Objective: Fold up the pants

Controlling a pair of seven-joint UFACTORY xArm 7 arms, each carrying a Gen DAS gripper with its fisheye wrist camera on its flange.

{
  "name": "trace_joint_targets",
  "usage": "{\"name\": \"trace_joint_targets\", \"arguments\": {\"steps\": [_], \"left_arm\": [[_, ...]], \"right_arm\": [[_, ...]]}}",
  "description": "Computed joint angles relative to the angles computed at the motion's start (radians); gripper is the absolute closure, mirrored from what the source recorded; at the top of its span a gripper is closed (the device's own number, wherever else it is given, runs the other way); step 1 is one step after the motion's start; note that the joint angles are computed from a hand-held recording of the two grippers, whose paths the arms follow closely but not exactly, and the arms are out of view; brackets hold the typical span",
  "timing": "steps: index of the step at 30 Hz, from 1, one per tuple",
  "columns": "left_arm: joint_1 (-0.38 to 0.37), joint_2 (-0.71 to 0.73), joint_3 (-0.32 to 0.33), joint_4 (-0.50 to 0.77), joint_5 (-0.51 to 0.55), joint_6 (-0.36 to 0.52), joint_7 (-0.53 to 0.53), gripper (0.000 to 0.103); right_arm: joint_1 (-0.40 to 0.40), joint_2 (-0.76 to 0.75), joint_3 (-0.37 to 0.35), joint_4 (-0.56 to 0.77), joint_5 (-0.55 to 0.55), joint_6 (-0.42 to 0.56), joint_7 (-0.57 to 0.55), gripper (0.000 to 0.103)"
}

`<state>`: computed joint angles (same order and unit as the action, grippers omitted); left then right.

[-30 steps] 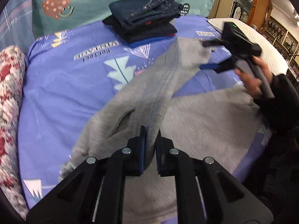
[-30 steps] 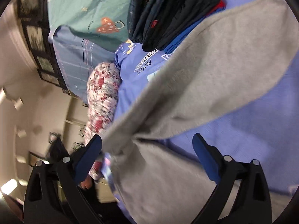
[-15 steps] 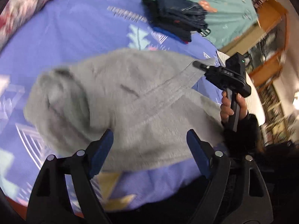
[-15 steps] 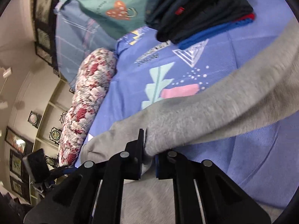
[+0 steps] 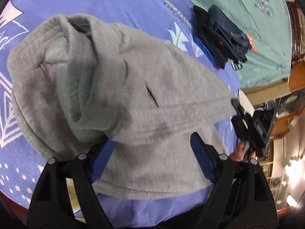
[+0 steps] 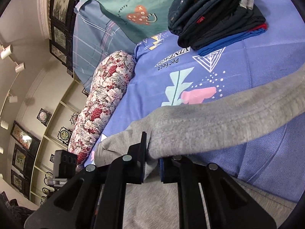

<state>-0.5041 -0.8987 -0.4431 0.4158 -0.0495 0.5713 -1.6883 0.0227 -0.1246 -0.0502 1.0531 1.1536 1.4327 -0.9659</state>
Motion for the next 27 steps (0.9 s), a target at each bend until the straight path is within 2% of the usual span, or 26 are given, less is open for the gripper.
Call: {"name": "trace_joint_targets", "arguments": {"steps": [3, 9, 12, 13, 14, 15, 16, 22, 27], "left_arm": [[0.037, -0.027, -0.014, 0.008, 0.018, 0.049, -0.031, 0.021], [0.098, -0.030, -0.056, -0.025, 0.044, -0.016, -0.121, 0.017], [0.124, 0.007, -0.054, -0.021, 0.072, -0.058, -0.130, 0.017], [0.137, 0.005, -0.060, -0.016, 0.090, -0.060, -0.131, 0.022], [0.146, 0.002, -0.060, -0.007, 0.111, -0.057, -0.120, 0.041], [0.149, 0.008, -0.052, 0.012, 0.131, -0.042, -0.092, 0.053], [0.148, 0.010, -0.040, 0.033, 0.148, -0.016, -0.058, 0.077], [0.139, -0.127, -0.002, 0.031, 0.151, 0.092, 0.011, 0.086], [0.101, -0.299, -0.010, 0.042, 0.126, 0.274, 0.060, 0.087]], "right_arm": [[-0.003, -0.011, -0.008, -0.004, 0.010, 0.030, -0.021, 0.090], [-0.003, -0.027, -0.012, -0.009, 0.004, 0.058, -0.027, 0.090], [-0.002, -0.028, -0.012, -0.011, -0.009, 0.054, -0.022, 0.090], [-0.003, -0.029, -0.012, -0.011, -0.012, 0.054, -0.019, 0.090], [-0.003, -0.028, -0.013, -0.011, -0.015, 0.052, -0.017, 0.090], [-0.004, -0.028, -0.014, -0.011, -0.019, 0.053, -0.016, 0.090], [-0.005, -0.029, -0.015, -0.012, -0.020, 0.050, -0.016, 0.090], [-0.003, -0.053, -0.024, -0.016, -0.027, 0.095, -0.069, 0.090], [-0.011, -0.115, -0.068, -0.024, -0.073, 0.316, -0.138, 0.092]]}}
